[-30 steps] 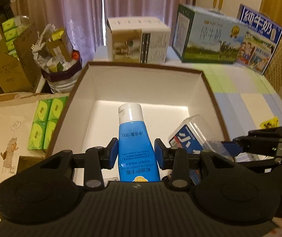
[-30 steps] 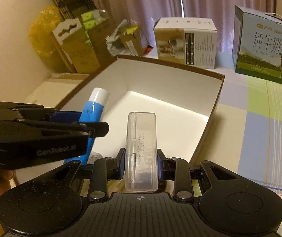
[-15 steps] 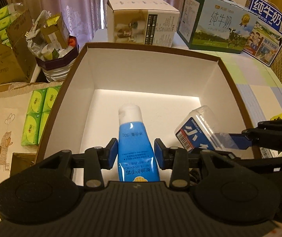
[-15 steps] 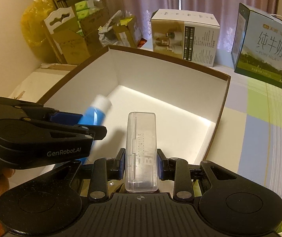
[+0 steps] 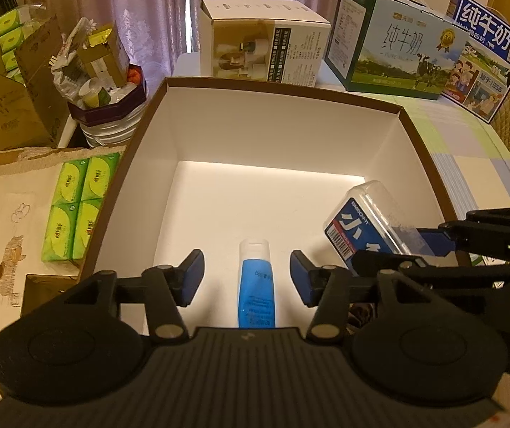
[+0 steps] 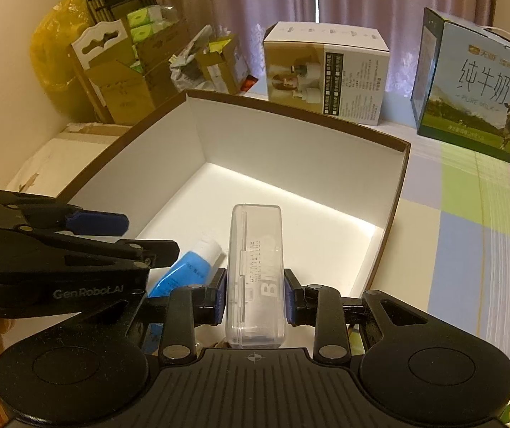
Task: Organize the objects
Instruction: 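Carry the blue tube and clear box into the open box and release both, then withdraw both tools from the box back toward the remaining items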
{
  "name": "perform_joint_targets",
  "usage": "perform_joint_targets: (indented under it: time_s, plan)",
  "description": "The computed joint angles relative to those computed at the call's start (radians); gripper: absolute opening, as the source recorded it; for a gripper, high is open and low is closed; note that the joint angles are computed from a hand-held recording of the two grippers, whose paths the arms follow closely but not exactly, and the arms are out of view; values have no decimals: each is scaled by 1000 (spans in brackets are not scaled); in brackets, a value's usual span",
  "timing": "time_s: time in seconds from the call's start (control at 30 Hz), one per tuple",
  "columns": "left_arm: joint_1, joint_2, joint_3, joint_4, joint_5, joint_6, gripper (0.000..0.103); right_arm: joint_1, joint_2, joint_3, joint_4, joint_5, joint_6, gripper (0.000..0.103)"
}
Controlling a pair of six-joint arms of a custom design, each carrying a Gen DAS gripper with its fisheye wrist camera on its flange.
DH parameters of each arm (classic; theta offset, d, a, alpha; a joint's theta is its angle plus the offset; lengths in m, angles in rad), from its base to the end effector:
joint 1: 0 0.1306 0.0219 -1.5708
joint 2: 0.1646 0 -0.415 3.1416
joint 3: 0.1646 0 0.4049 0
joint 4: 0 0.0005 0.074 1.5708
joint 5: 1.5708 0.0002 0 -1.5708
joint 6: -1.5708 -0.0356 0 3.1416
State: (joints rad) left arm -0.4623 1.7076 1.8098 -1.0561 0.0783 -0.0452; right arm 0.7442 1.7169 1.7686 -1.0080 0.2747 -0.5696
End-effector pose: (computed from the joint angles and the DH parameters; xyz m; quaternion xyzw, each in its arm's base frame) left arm 0.5455 -0.2755 0.4788 0.2505 0.9186 -0.0993 0.2891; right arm 0.4596 0.4094 0.4581 -0.0411 0.9442 0.0796 0.3169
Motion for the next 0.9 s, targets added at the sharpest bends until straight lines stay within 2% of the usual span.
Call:
perform_joint_targets:
  time_s: [0.13,0.4,0.9]
  plan:
    - [-1,-11,-11,-4,-11,6,52,6,-9,-12,7,17,18,38]
    - [4,-49,-46,-1,-12,19,61,15,-46,-50,35,-4,16,45]
    - [1,-161,-116,32,-17,54,86,56,-163,-132,79,0,-38,59]
